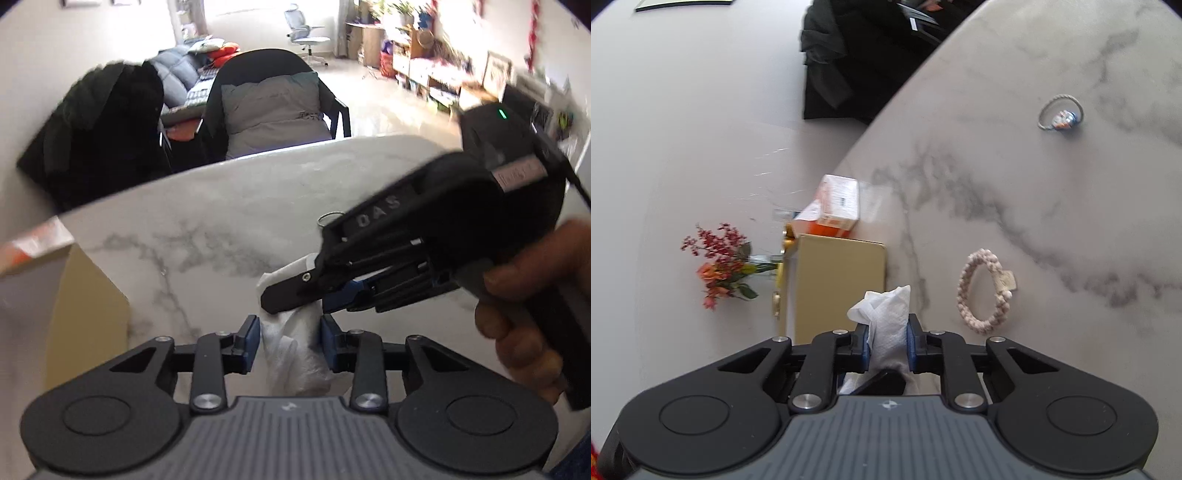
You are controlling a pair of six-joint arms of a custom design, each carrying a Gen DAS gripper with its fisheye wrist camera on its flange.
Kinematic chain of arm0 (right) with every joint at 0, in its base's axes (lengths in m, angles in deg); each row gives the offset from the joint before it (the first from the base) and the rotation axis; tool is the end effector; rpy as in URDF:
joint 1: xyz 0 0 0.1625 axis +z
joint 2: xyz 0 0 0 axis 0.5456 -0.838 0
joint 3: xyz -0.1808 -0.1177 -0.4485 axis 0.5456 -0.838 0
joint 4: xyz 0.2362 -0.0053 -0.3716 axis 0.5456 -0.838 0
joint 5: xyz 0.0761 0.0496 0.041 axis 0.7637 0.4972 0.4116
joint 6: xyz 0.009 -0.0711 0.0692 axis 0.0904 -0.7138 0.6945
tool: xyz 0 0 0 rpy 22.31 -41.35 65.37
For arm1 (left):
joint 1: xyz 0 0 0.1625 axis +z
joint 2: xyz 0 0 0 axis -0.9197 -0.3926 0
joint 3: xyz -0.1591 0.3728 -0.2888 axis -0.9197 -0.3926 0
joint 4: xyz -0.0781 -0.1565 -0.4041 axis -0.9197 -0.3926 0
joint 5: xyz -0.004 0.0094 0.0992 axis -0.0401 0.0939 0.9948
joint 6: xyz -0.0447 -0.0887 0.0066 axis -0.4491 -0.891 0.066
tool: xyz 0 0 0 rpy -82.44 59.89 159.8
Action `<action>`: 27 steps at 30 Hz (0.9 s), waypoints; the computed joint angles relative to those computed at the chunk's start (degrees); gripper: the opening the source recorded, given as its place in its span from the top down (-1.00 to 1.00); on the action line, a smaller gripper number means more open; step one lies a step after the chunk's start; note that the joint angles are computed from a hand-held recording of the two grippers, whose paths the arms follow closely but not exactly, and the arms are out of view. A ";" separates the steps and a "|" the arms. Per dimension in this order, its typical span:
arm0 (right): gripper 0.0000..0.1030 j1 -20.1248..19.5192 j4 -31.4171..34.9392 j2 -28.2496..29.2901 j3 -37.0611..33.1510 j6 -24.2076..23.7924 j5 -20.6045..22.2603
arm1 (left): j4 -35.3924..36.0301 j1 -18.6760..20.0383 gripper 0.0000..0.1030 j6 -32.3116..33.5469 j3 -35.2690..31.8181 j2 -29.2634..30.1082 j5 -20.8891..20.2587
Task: Fold shopping bag
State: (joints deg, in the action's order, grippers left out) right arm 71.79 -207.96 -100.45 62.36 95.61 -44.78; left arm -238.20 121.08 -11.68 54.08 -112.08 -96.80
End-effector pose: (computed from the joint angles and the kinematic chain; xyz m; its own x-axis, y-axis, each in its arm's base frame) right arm 0.2799 -0.5653 0.0355 -0.8924 0.2741 -0.3584 0.4410 0.6982 -0.5640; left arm -0.1518 -0.5321 0.2933 -0.1871 0.7671 -0.6136 0.9422 0.3168 0.1087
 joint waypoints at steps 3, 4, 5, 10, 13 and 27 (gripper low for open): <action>0.63 1.17 3.20 -0.35 -0.91 -0.40 -2.83 | -4.20 -1.12 0.14 5.50 2.35 0.80 2.56; 0.63 1.51 4.23 -0.46 -1.13 -0.40 -3.69 | -2.98 -0.88 0.14 4.32 2.03 0.88 2.36; 0.63 1.85 5.27 -0.56 -1.35 -0.39 -4.56 | -0.72 -0.40 0.15 2.14 1.31 0.85 1.88; 0.63 1.99 7.07 -0.84 -0.92 0.80 -5.71 | 7.26 1.52 0.16 -5.63 -1.76 0.55 -0.39; 0.63 2.19 7.06 -0.48 -1.09 -0.26 -5.64 | 11.72 2.49 0.16 -8.90 -3.86 1.14 -1.47; 0.63 2.73 2.66 0.46 0.07 -1.35 -7.66 | 16.59 4.26 0.56 -14.54 -6.52 1.88 -4.23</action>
State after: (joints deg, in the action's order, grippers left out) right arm 74.53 -205.31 -99.99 62.44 94.27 -52.45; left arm -221.60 125.34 -26.23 47.55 -110.20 -101.02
